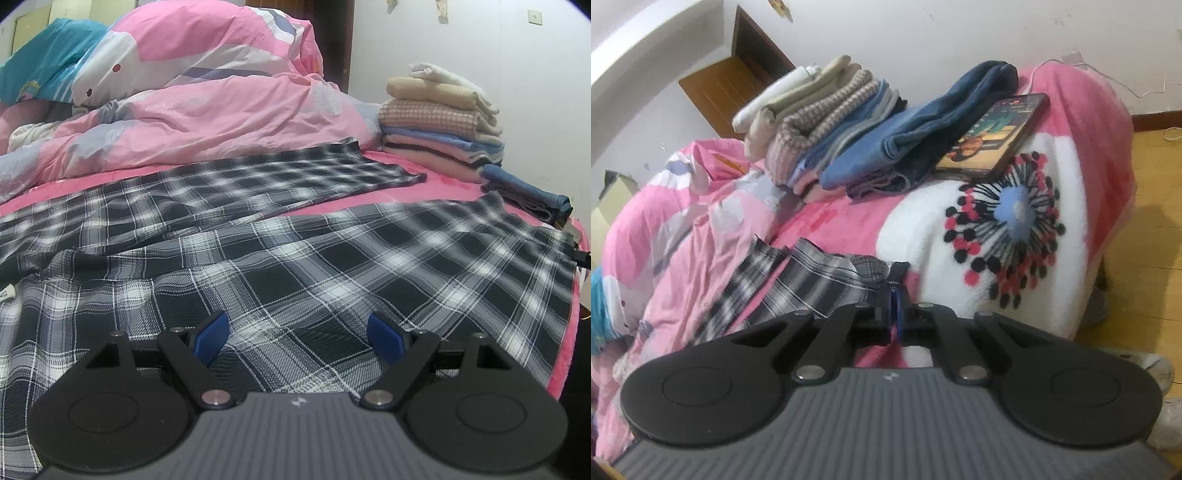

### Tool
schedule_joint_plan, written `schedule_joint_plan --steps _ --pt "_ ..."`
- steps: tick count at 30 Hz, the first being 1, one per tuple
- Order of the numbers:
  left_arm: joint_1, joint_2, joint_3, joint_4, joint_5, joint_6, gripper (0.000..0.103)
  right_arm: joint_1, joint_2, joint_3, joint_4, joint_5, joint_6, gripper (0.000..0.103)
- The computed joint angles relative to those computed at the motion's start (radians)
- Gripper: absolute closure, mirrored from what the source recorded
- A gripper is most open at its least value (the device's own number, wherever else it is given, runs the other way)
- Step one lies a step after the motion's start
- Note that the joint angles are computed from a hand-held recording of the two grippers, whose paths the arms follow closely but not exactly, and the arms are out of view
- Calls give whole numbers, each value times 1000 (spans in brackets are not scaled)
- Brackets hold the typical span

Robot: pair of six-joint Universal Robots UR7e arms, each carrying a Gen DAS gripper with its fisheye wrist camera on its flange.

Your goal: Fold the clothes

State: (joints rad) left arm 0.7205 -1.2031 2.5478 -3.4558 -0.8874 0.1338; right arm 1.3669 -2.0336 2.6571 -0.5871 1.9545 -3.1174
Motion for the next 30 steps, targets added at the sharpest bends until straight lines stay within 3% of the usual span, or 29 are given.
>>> schedule_joint_plan --steps 2,4,8,12,15,16,18,21,25,30 --pt "4 -4 -1 4 -7 -1 20 38 -12 1 -15 112 6 103" --pt "4 -16 -5 28 -10 -8 20 56 -61 12 -3 135 21 103" --pt "-15 -69 -32 139 -2 -44 21 162 -65 11 -61 200 -91 101" --pt "-32 -98 -95 218 -21 -52 21 183 68 -57 -33 59 -257 101" --pt "-32 -29 -201 217 -69 31 21 150 166 -111 -7 -3 -344 101" --pt "-31 12 -249 221 -86 66 21 142 199 -131 5 -19 -374 101" --pt "-20 94 -342 238 -140 137 21 121 232 -148 9 20 -406 101" --pt "-2 247 -514 314 -212 213 23 30 169 -110 27 -67 -383 103" --pt "13 428 -707 431 -276 292 45 -63 122 -74 31 -203 -368 103" --pt "33 561 -850 563 -375 365 48 -142 84 -42 28 -315 -380 103"
